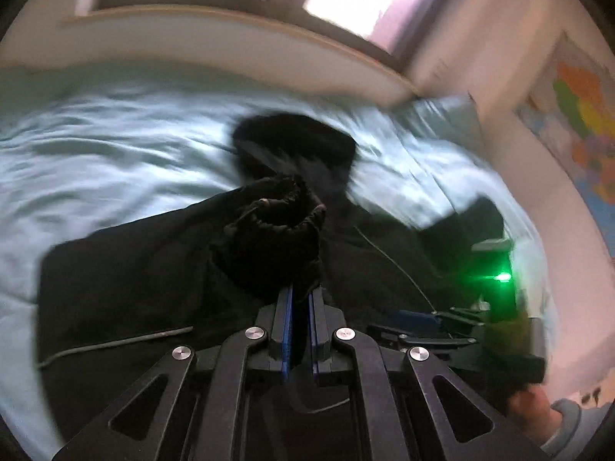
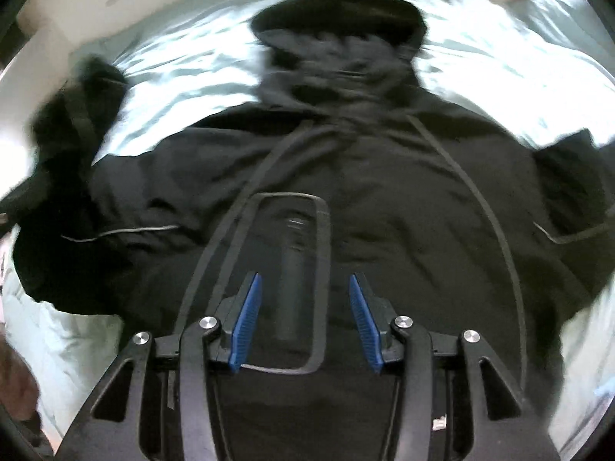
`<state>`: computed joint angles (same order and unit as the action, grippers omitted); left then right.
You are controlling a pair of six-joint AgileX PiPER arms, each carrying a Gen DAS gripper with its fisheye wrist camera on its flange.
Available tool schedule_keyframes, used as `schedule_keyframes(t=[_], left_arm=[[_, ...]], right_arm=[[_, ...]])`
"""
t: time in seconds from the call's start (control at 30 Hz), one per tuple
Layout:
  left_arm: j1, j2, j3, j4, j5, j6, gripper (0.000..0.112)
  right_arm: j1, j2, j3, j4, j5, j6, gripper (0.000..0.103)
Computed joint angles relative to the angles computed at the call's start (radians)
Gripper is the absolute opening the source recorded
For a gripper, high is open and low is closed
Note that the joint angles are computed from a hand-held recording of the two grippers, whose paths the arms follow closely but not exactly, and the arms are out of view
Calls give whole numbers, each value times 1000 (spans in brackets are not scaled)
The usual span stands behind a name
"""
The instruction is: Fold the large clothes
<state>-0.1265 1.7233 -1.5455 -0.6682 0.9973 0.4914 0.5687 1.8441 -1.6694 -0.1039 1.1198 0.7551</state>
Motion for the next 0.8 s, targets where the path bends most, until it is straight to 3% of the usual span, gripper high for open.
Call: schedule_keyframes(t=[0.13, 0.3, 0.43, 0.57, 0.6, 0.8], left_arm=[[-137, 161, -64, 27, -11, -78, 16], [-71, 350, -99, -173, 174, -107, 19], [-15, 238, 11, -216, 200, -66, 22], [61, 85, 55, -149, 207, -86, 54], [78, 64, 52, -122, 200, -106, 56], [160, -40, 55, 96, 130, -232, 56]], right_arm=[[-66, -103, 166, 24, -32, -21, 51], [-116, -140, 273, 76, -80, -68, 51], [-147, -123, 259, 143, -127, -130, 67], [-154, -34, 146, 256, -168, -228, 69], [-154, 3, 102, 294, -175, -264, 69], [-161, 302, -239, 454, -107, -358, 69]])
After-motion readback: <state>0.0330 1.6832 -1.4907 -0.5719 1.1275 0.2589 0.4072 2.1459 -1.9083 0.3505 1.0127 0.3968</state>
